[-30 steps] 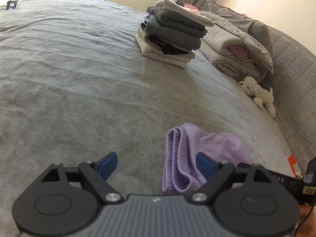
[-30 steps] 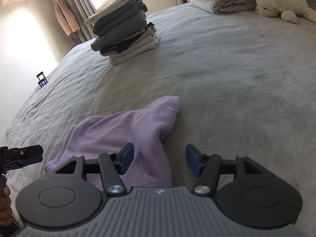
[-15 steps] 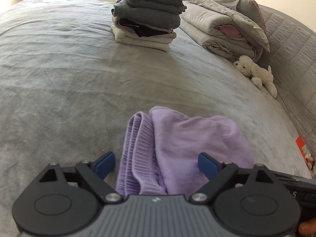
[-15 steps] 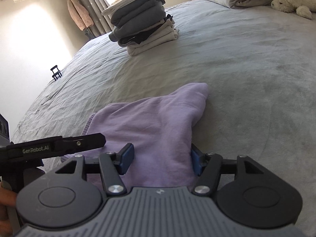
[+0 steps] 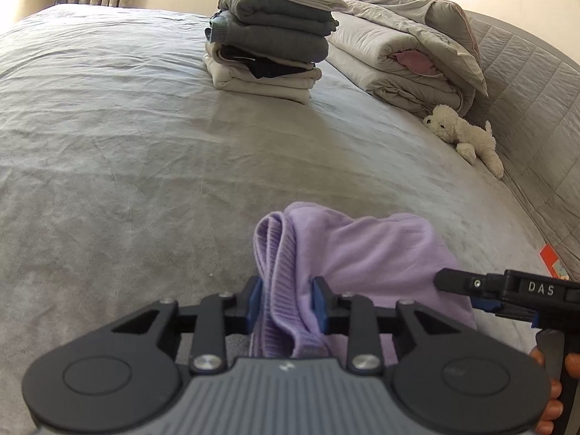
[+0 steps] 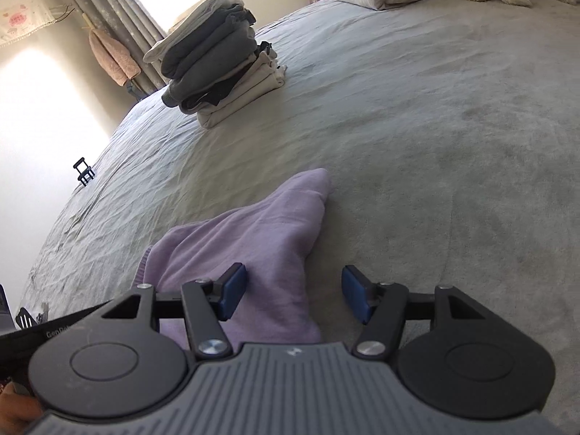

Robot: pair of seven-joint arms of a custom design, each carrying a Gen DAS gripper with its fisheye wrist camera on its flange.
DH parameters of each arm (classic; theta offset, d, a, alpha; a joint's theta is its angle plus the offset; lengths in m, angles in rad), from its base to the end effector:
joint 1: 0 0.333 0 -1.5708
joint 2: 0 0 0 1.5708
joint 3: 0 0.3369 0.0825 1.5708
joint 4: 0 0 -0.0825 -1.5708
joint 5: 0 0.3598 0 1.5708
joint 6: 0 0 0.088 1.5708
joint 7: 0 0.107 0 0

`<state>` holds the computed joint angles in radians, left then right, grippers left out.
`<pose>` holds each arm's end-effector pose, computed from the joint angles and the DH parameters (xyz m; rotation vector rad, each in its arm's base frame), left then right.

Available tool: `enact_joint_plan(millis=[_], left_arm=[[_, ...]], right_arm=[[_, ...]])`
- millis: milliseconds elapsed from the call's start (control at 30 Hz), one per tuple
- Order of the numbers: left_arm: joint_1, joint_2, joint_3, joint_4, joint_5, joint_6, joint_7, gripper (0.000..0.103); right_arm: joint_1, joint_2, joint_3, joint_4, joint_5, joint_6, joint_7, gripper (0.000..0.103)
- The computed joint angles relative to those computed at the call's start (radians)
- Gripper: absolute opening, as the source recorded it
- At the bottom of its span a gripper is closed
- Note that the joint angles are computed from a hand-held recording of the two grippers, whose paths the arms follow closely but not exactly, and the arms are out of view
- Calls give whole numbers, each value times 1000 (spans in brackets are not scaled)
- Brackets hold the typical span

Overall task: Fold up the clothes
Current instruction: 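Carry the folded pants with the left gripper toward the plush toy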

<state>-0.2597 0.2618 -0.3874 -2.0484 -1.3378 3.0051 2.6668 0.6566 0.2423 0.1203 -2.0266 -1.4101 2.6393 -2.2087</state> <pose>0.5170 -0.2856 0.3922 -1.5339 2.3409 -1.2589 0.4102 0.4336 0.3895 -1.1052 2.0031 -0.3848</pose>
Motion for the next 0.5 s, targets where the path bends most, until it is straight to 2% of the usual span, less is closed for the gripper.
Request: enact_joint_plan(millis=[100,167,267,300,333,367,400,433,500], left_arm=[[15,-1,-4,6,-40,-50,26,61],[13,-1,-3,9,-74,-77,60,84],[-25,8,0,13,-86,-22,100,88],[-37,11,-2,14,-85,4,120,87],[-48,13,-3,14,-77,35,136,74],[-59,15,-4,12,-61,68,145,56],[-56,13,-7,10,-56,73,145,50],[-44,6,-10,8,-59,54,135,36],[-27,-7,-9,6,-75,16,125,27]], right_arm=[[8,12,4,17,20,-23,-49,63],[15,23,5,32,30,-32,-88,63],[23,40,-2,52,18,-19,-113,60],[26,45,-3,58,17,-19,-128,44],[28,48,-5,62,23,-20,-140,29],[32,48,-7,63,27,-24,-144,27],[37,47,-8,64,29,-37,-153,26],[42,45,-8,65,31,-52,-163,26],[55,40,-8,70,25,-91,-182,24]])
